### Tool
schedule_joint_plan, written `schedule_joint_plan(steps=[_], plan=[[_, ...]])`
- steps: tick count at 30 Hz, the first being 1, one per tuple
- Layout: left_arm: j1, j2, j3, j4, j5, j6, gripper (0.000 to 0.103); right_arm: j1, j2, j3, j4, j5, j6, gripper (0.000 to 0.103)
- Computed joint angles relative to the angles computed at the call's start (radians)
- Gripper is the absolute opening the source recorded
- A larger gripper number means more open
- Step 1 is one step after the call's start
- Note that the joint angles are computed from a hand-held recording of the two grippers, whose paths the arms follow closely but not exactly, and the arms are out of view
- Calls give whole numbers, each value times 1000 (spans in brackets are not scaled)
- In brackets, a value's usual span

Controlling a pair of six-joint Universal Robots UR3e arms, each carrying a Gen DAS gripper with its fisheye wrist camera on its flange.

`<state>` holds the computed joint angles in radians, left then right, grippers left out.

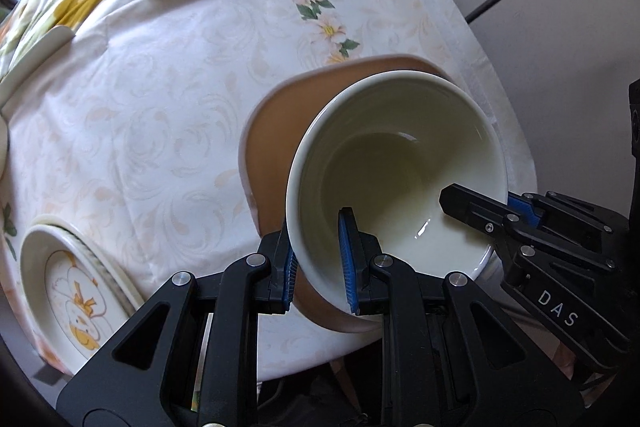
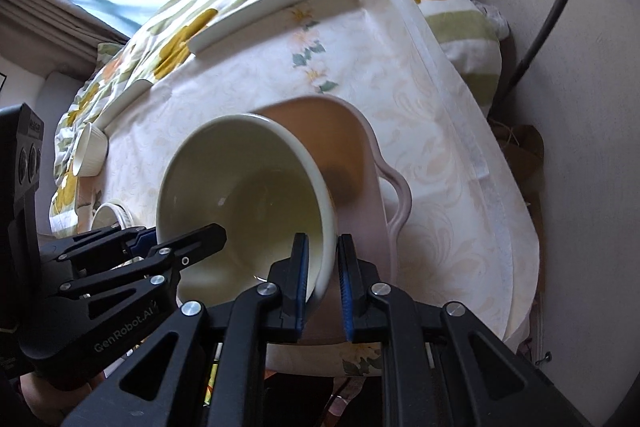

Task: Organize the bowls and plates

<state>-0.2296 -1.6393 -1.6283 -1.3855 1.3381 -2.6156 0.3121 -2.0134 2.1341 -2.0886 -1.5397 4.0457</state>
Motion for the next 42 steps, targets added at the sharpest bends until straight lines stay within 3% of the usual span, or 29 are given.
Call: schedule_joint_plan(steps=[14,31,38,42], plan=[[-78,-71,-1,114,96,29,16,-13,7,58,-50,2,49,13],[-121,-79,21,125,138,4,20,-45,-21,62,-2,37,60,13],[-127,-52,6,129,141,-1,33,-119,-126,142,-26,122,82,16],[-121,-36,3,128,119,4,47,-134,-164,159,-55,150,106,28]])
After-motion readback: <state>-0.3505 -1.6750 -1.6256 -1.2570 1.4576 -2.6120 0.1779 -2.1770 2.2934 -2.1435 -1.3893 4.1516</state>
